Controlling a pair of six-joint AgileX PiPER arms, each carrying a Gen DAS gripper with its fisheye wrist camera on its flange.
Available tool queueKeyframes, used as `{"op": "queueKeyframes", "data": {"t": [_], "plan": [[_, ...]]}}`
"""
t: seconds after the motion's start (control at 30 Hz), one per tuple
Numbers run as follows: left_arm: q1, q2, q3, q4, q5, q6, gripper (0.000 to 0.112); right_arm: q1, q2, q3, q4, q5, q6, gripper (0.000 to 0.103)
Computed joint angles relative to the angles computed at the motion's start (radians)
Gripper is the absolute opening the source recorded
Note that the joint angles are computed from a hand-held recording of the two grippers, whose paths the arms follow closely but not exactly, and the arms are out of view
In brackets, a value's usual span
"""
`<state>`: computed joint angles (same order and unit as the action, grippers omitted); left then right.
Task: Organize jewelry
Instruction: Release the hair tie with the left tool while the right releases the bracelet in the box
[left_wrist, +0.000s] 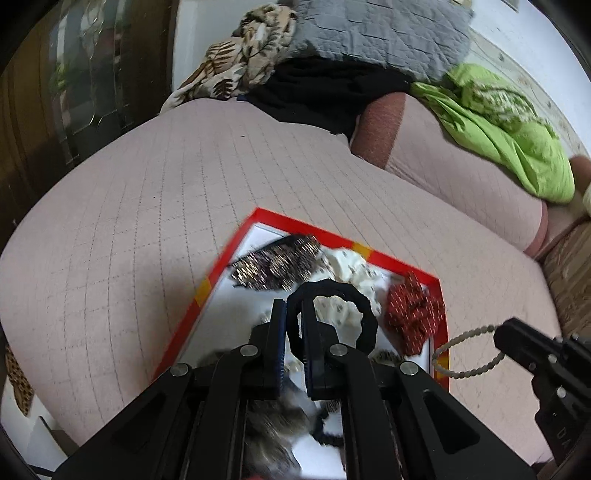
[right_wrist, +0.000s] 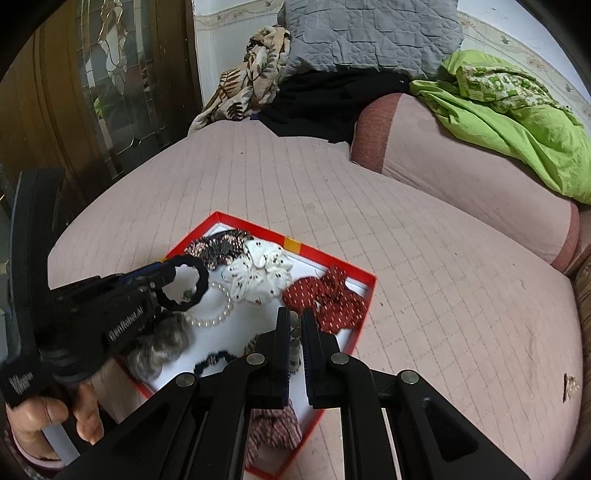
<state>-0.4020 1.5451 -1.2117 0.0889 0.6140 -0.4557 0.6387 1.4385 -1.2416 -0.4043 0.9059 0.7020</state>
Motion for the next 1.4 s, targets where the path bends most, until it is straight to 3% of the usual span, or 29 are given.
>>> {"op": "queueKeyframes", "data": {"t": [0.27, 0.53, 0.83, 1.4], "plan": [[0.065, 0.018, -0.013, -0.082, -0.018, 0.065, 0.008, -0.055, 0.058, -0.05, 0.072, -0.063, -0.057, 0.007], [-0.006, 0.021, 0.005, 0.109, -0.02, -0.078, 0.008, -0.063, 0.096, -0.059, 0.103, -0.09, -0.074, 0.007], [-0.022, 0.016, 0.028, 0.085, -0.032, -0.037, 0.008, -0.075, 0.117, -0.022, 0.119, -0.117, -0.076, 0.007], [-0.107, 0.015, 0.046, 0.086, 0.043, -0.025, 0.008, -0.128, 0.116, 0.015, 0.184, -0.176, -0.107, 0.007]]}}
